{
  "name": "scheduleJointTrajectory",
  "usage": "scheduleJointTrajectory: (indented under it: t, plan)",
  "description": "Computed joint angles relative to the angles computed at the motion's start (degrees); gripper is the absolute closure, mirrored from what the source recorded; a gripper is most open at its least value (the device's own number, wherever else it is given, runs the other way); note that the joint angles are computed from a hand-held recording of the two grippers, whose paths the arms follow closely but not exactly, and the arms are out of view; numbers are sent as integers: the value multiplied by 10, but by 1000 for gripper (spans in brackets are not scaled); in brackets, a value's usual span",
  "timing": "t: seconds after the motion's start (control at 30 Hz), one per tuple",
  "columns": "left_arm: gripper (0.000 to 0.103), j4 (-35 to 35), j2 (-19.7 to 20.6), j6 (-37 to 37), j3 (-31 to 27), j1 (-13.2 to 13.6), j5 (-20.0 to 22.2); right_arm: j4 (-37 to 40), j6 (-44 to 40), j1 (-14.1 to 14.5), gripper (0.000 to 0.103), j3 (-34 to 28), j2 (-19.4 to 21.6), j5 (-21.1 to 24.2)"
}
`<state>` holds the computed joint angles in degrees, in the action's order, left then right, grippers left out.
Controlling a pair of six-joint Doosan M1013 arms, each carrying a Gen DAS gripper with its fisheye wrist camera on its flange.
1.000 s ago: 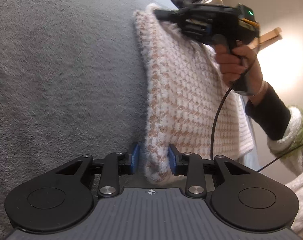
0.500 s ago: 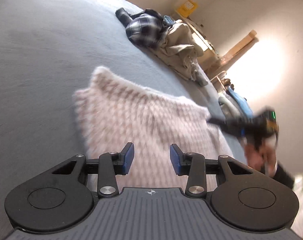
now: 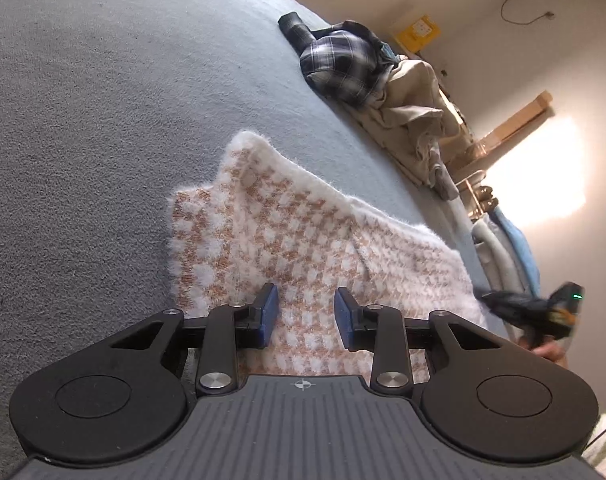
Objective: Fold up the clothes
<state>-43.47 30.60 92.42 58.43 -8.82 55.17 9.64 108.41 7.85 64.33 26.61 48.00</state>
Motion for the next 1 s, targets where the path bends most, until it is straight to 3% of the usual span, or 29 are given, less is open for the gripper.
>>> scheduleJointTrajectory:
  t: [0.07, 0.2, 0.3, 0.37, 0.43, 0.5, 0.67, 0.77, 0.8, 0.97, 1.0]
  plan:
    - [70, 0, -2, 7, 1, 2, 4, -60, 49, 8, 103, 4, -2, -6]
    - [67, 20, -3, 27, -8, 2, 19, -53, 62, 3, 103, 4, -15, 0]
    - [62, 45, -12, 43, -7, -5, 5, -50, -16, 18, 103, 1, -30, 10]
    - [61, 44, -17, 79, -7, -9, 6, -6, -80, 22, 103, 0, -38, 23]
    - [61, 22, -18, 141, -12, -13, 28, 77, -147, 17, 103, -13, -32, 62]
    - [60, -4, -20, 219, -14, -19, 51, 102, -202, 26, 103, -31, -24, 95]
    - [59, -18, -10, 314, -23, -48, 77, 54, -305, 68, 103, -62, -7, 125]
    - [60, 67, 4, 295, -39, -67, 99, -43, -296, 92, 103, -64, 9, 155]
    - [67, 79, 2, 294, -35, -67, 95, -46, -291, 92, 103, -66, 9, 159]
    - [63, 105, -7, 278, -30, -64, 86, -66, -268, 93, 102, -84, 11, 178]
    - [60, 106, -10, 282, -28, -64, 78, -77, -274, 96, 102, -81, 6, 164]
